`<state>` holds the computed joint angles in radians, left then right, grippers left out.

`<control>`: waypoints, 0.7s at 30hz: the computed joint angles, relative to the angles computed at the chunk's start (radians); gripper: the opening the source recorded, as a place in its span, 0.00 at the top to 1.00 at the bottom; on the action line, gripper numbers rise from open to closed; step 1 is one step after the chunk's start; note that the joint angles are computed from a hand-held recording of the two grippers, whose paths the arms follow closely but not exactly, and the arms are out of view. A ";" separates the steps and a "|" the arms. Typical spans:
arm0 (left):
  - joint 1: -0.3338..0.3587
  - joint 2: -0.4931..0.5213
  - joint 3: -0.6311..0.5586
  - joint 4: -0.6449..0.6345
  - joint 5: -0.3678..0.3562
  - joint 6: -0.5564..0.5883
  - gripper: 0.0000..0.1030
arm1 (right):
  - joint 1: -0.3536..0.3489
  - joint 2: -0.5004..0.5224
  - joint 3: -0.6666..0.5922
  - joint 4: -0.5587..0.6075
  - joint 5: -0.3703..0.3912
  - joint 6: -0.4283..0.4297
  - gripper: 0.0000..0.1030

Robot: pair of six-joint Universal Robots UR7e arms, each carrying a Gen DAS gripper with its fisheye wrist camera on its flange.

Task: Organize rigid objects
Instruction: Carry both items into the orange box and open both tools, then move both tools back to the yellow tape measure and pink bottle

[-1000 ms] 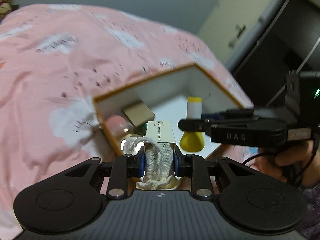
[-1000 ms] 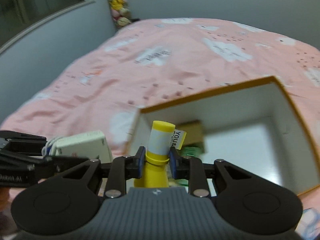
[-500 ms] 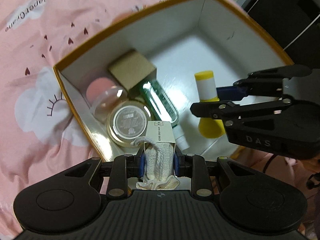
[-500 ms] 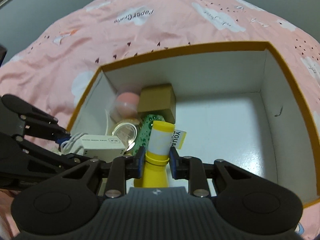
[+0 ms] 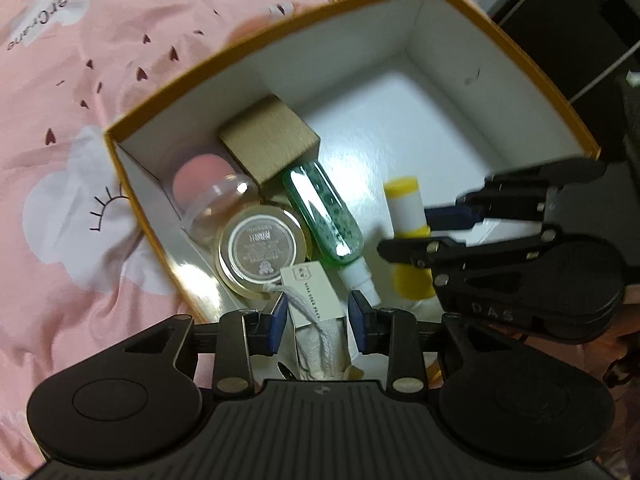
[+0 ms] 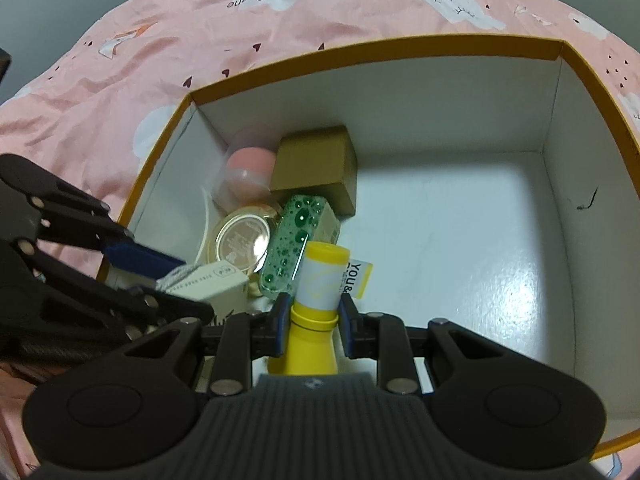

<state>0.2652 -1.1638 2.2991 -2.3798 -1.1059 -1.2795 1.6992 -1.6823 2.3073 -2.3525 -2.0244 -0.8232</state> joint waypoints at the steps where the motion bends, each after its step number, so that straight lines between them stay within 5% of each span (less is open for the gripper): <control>1: -0.007 -0.010 0.009 -0.005 0.009 -0.012 0.64 | 0.000 0.001 -0.002 0.008 -0.003 0.002 0.77; 8: -0.086 -0.078 0.059 0.015 0.102 -0.145 0.65 | 0.004 0.009 -0.021 0.079 -0.007 0.042 0.77; 21: -0.156 -0.129 0.104 0.050 0.129 -0.267 0.65 | 0.033 -0.023 0.002 0.099 -0.012 0.045 0.81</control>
<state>0.1088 -1.2930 2.4034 -2.3295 -0.9771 -1.5464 1.7326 -1.7057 2.3090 -2.2531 -2.0364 -0.7787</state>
